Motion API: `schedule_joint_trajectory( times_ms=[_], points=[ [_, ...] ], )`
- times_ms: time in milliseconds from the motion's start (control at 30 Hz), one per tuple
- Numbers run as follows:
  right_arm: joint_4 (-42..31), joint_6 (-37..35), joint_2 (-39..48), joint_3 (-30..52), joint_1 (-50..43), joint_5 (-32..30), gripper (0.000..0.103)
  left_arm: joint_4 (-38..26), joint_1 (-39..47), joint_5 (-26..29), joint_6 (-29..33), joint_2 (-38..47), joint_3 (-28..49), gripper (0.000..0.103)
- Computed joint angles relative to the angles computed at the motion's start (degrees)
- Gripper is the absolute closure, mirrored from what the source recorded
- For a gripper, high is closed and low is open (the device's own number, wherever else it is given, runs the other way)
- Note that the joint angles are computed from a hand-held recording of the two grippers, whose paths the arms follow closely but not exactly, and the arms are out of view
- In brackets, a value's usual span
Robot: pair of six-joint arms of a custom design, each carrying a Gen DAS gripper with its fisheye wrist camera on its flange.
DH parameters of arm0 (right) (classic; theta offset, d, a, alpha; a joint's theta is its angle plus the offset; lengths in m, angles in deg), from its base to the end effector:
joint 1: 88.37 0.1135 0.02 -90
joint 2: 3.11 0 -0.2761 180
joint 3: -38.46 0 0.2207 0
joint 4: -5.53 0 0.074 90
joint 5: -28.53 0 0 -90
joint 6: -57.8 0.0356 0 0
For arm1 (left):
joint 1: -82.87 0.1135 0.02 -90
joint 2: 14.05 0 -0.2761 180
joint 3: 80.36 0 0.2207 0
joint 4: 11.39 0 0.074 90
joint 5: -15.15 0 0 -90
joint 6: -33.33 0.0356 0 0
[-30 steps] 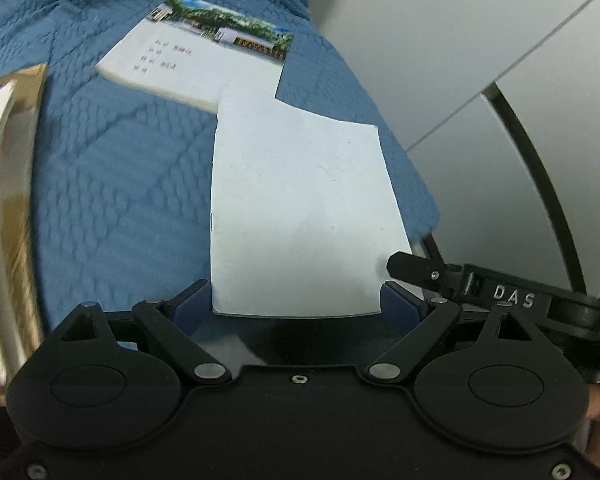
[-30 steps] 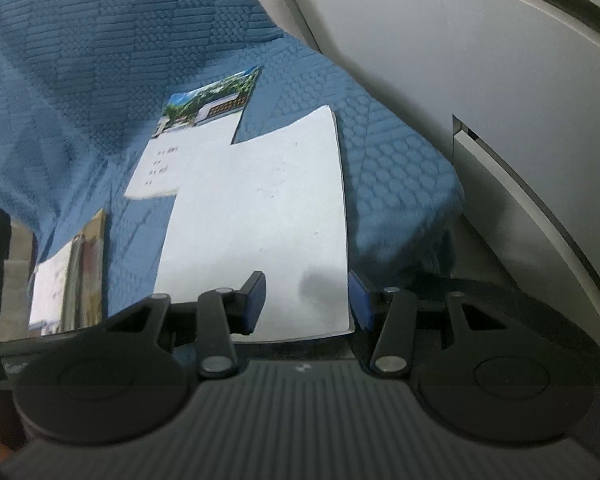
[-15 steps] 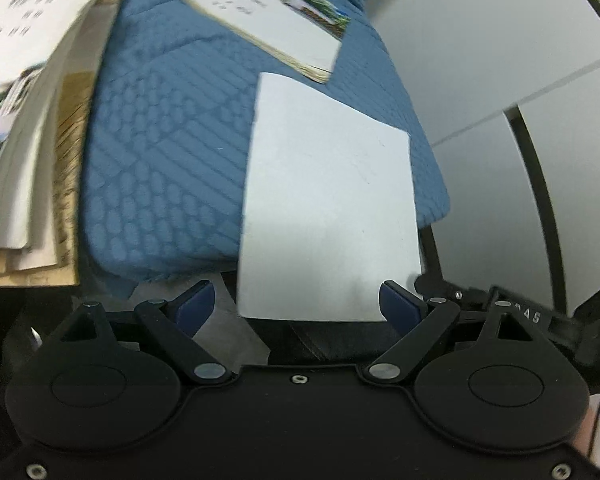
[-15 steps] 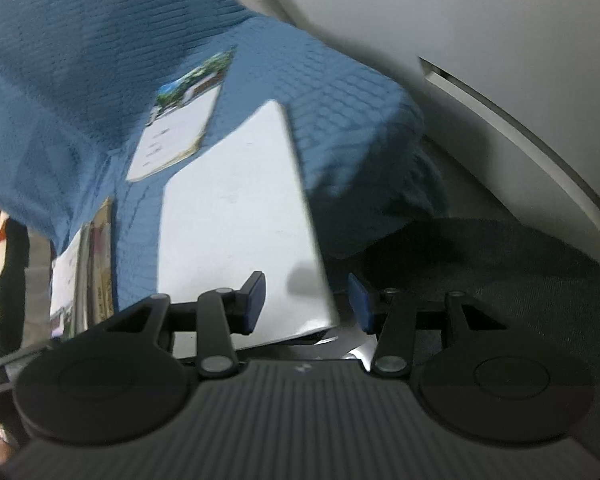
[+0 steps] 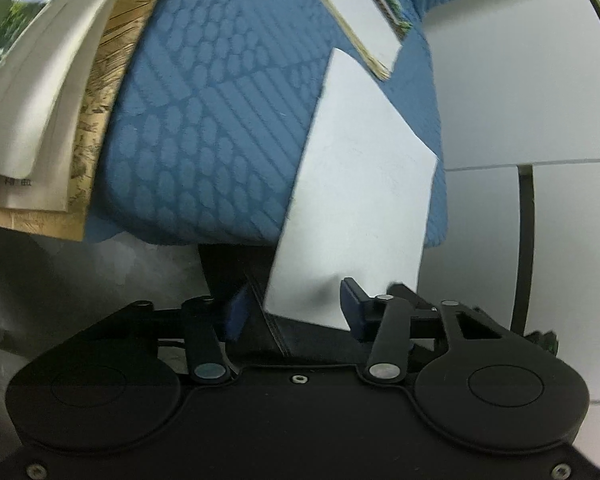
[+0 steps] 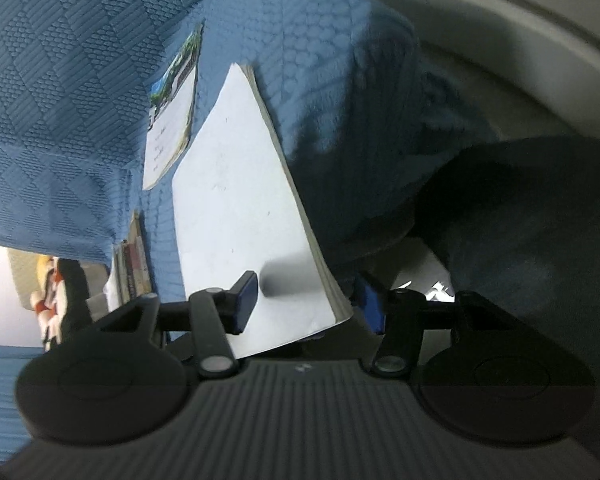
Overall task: Organize objects
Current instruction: 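Lift and carry the white sheet with both tools to the book stack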
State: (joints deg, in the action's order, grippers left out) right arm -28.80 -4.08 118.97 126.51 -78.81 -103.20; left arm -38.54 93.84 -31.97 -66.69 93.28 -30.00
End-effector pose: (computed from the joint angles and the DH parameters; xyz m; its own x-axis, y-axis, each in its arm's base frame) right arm 0.3773 0.0876 0.1305 -0.9809 0.1915 -0.0336 0.1092 0.6859 0.7195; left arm 0.2332 0.0205 0.0925 -0.9493 -0.3139 0.0169 -0.2398 0.6885 -0.6844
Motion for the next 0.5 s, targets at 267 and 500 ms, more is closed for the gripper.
schedule_joint_trajectory(
  times_ms=[267,500],
  points=[
    [5.01,4.26,1.95,-1.66,-0.33,-3.28,0.048,2.35,1.47,3.23,-0.52,4.55,0.38,0.073],
    [10.53,7.46,1.57,-3.92,-0.62,-5.36,0.069,2.61,1.68,3.51,-0.92,4.18,0.01,0.082]
  ],
)
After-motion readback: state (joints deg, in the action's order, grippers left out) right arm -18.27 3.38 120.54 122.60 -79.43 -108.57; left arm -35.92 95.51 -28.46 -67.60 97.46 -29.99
